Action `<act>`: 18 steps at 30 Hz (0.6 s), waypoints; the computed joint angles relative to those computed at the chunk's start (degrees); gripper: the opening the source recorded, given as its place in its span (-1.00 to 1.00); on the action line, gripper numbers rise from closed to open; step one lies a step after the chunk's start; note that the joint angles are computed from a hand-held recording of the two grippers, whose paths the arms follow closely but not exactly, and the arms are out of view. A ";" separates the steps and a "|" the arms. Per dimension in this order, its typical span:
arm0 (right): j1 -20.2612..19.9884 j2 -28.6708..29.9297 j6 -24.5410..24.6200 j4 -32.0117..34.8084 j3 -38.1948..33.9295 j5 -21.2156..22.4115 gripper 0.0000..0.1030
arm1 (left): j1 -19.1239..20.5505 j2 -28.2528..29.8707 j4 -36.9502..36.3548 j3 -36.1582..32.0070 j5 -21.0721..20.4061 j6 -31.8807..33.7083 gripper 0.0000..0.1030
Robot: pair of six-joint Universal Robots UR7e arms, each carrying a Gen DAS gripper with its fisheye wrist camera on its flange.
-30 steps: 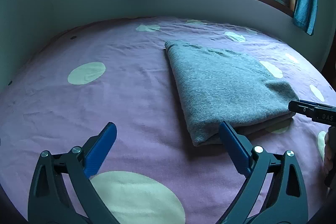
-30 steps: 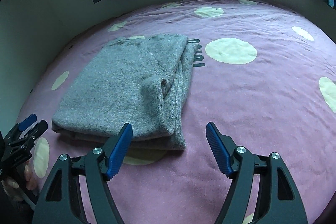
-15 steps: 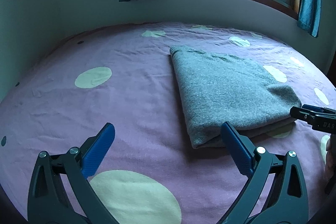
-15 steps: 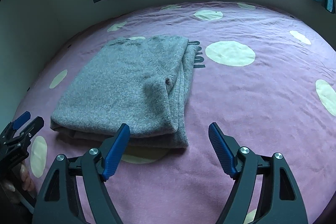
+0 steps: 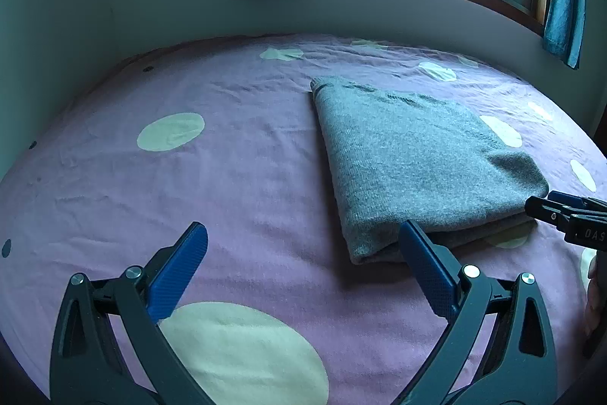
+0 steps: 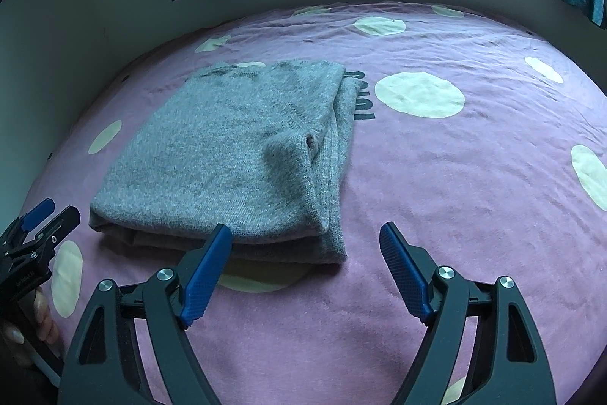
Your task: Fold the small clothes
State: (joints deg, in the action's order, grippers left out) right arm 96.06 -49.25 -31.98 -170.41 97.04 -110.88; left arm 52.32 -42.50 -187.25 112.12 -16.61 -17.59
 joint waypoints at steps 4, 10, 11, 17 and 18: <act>-0.05 0.10 0.10 0.14 -0.15 -0.13 0.54 | 0.02 -0.06 0.07 0.13 -0.21 -0.30 0.95; -0.06 0.45 0.29 0.21 -0.29 -0.63 0.58 | -0.09 0.12 -0.26 0.17 -0.09 -0.11 0.95; -0.10 0.54 0.23 0.33 -0.43 -0.68 0.59 | -0.08 0.13 -0.23 0.16 -0.01 -0.25 0.95; 0.03 0.68 0.04 0.14 -0.26 -1.09 0.59 | 0.17 -0.28 1.76 0.31 0.26 -3.13 0.95; 0.03 0.69 0.02 0.11 -0.25 -1.11 0.59 | 0.17 -0.21 1.71 0.27 0.27 -3.02 0.95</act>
